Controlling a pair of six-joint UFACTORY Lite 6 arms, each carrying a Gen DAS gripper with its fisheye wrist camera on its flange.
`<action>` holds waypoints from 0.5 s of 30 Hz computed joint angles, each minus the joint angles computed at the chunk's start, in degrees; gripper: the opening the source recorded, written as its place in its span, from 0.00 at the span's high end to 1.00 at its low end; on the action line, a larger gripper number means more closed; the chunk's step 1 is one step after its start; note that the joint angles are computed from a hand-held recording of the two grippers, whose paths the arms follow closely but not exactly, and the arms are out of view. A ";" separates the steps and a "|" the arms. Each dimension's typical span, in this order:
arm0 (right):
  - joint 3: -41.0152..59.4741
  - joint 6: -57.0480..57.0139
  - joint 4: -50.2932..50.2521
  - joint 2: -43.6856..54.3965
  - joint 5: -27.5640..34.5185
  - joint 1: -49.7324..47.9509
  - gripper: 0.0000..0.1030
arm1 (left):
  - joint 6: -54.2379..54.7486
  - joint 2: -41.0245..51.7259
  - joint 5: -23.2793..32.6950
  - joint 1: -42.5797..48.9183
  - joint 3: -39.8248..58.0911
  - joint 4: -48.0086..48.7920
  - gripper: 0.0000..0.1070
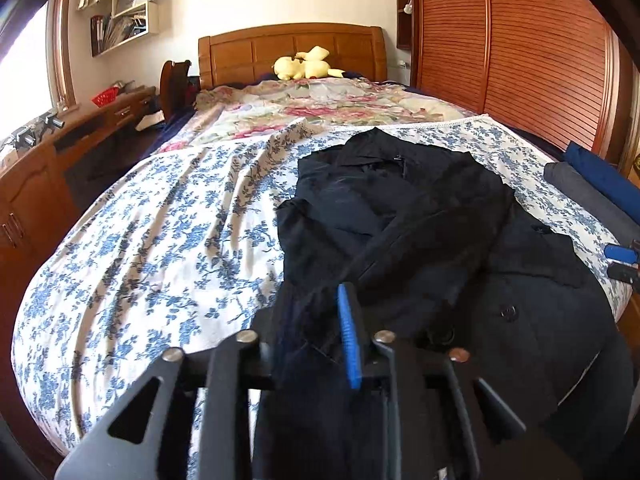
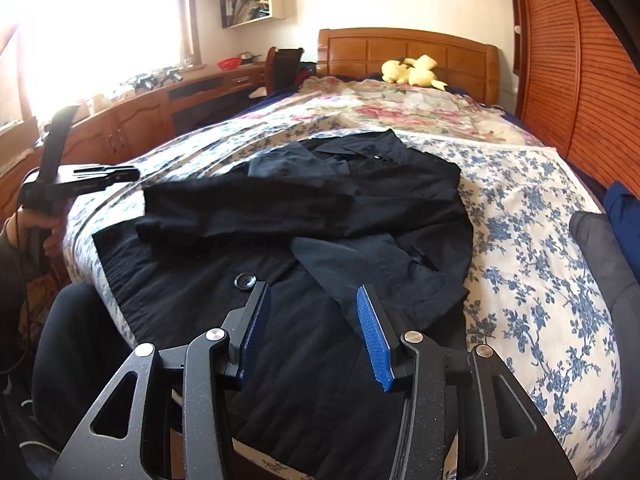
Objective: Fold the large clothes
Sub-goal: 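Fold the coat side inward over the sleeve and open the left gripper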
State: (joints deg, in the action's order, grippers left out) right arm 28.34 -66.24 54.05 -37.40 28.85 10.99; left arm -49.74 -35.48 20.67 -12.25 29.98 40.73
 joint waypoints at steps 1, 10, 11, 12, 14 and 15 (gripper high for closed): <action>-0.15 -0.19 0.19 -0.09 0.01 -0.23 0.56 | 3.01 -2.08 0.21 0.38 -1.18 -2.61 0.72; -3.07 -2.43 1.63 -1.39 1.12 -5.27 0.55 | 13.27 -18.77 4.96 1.56 -10.89 -12.64 0.50; -3.33 -2.49 1.36 -1.65 1.39 -6.00 0.55 | 14.96 -19.66 4.99 2.21 -11.60 -14.49 0.50; -3.49 -2.41 0.99 -1.85 1.39 -6.41 0.55 | 15.97 -20.55 5.11 2.71 -12.59 -15.67 0.50; -3.81 -2.04 -0.22 -2.42 1.46 -7.55 0.54 | 15.43 -21.86 5.46 3.05 -14.43 -15.17 0.50; -3.85 -2.07 -0.70 -2.62 1.80 -8.34 0.54 | 14.72 -21.97 5.52 2.93 -14.96 -14.67 0.50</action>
State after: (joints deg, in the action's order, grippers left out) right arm 24.48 -68.30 53.34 -40.02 30.64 2.65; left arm -35.02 -57.46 26.18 -9.31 15.02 26.06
